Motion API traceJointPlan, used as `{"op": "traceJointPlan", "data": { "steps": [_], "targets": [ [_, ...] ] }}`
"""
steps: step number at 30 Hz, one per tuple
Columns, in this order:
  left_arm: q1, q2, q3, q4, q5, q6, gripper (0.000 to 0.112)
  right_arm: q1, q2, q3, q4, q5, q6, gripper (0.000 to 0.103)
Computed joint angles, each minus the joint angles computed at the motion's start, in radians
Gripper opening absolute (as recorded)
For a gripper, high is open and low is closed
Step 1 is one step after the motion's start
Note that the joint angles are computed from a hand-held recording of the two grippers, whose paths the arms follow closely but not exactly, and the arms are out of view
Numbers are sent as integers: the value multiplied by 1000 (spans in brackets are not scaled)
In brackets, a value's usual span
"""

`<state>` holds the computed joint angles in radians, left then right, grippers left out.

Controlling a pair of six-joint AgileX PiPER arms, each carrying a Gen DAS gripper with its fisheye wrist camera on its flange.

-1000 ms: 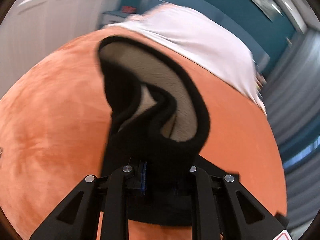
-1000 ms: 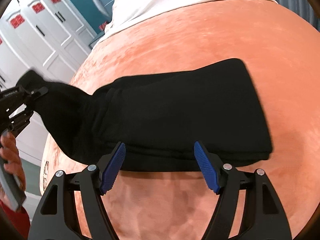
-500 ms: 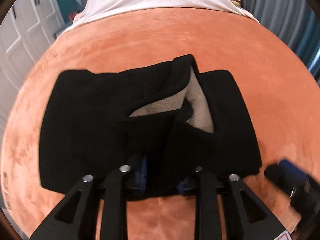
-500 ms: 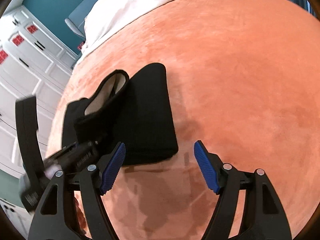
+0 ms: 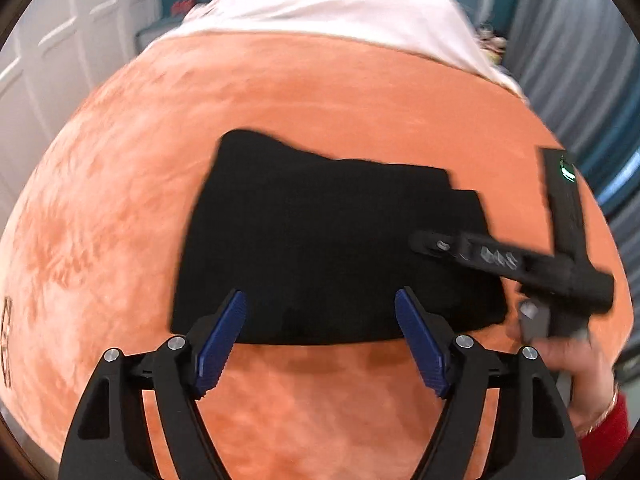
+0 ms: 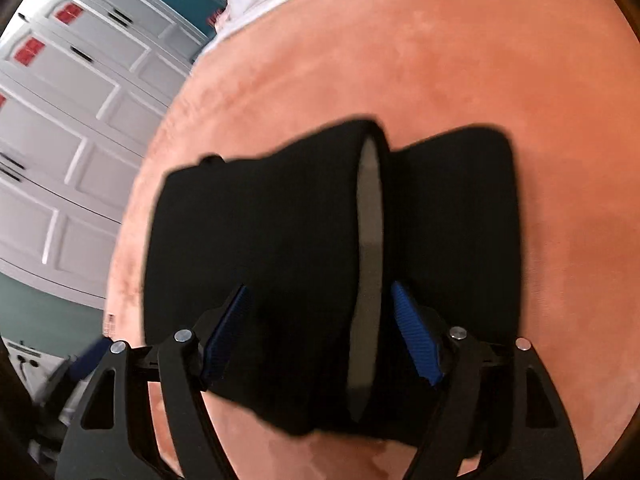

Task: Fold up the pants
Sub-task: 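Grasp the folded bundle edge with the left gripper while the right gripper holds the other edge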

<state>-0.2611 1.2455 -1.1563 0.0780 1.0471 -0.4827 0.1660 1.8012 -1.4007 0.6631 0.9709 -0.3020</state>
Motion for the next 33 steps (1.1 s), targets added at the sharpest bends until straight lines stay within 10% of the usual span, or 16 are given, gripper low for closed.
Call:
{"op": "traceJointPlan", "data": {
  "steps": [2,11,17,22,33],
  "targets": [
    [89,14,-1,-59,12,65,75,28,0,-21,2,8,-22,18],
    [142,107,-54,-85,21,108,75,-25,-121,-6,-170,-77,51,20],
    [54,135,-36,17,13,40,75,-94,-71,108,-35,-132,-30,33],
    [80,125,-43,25,20,43,75,-107,-150,142,-67,-149,21,76],
    [499,150,166,-475,-120,346,91,-187,-67,210,116,-70,-66,88]
  ]
}}
